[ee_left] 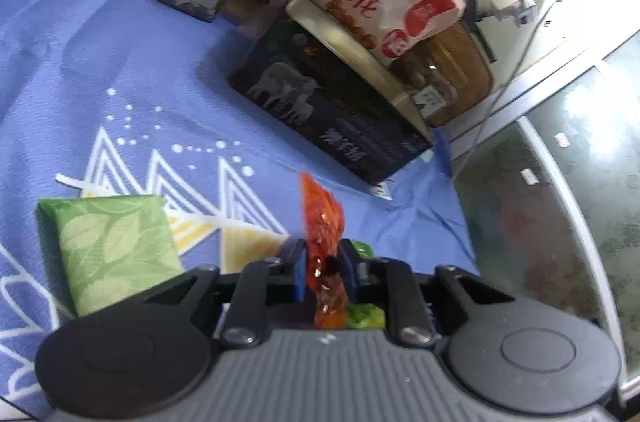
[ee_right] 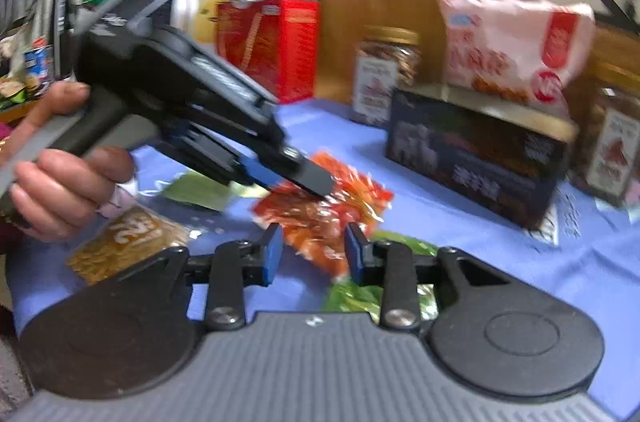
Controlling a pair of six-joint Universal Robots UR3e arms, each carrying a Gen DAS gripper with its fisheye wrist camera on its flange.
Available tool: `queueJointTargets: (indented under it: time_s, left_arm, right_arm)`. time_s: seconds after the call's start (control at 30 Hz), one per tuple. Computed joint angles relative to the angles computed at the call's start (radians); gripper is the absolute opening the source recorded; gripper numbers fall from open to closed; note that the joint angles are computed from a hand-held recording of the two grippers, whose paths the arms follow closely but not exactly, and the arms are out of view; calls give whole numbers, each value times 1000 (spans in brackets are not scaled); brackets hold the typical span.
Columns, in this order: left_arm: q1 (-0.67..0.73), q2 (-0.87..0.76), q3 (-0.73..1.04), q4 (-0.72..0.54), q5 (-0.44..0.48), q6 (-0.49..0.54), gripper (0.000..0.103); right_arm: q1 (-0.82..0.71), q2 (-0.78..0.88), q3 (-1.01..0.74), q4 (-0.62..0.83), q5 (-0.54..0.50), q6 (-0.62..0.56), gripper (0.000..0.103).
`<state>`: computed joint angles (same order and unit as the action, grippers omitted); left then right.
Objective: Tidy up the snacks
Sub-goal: 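Close the left gripper on the orange packet's edge and lift it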
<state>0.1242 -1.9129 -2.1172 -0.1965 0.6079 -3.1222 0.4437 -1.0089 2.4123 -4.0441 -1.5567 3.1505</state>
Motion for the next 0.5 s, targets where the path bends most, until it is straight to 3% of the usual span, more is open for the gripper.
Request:
queueJointTargets:
  time_s: [0.27, 0.5]
  left_arm:
    - [9, 24, -19, 7, -26, 25, 14]
    - [2, 30, -17, 1, 0, 29, 17]
  right_arm:
    - [-8, -5, -26, 72, 30, 6, 58]
    - [9, -1, -62, 111, 18, -16, 61]
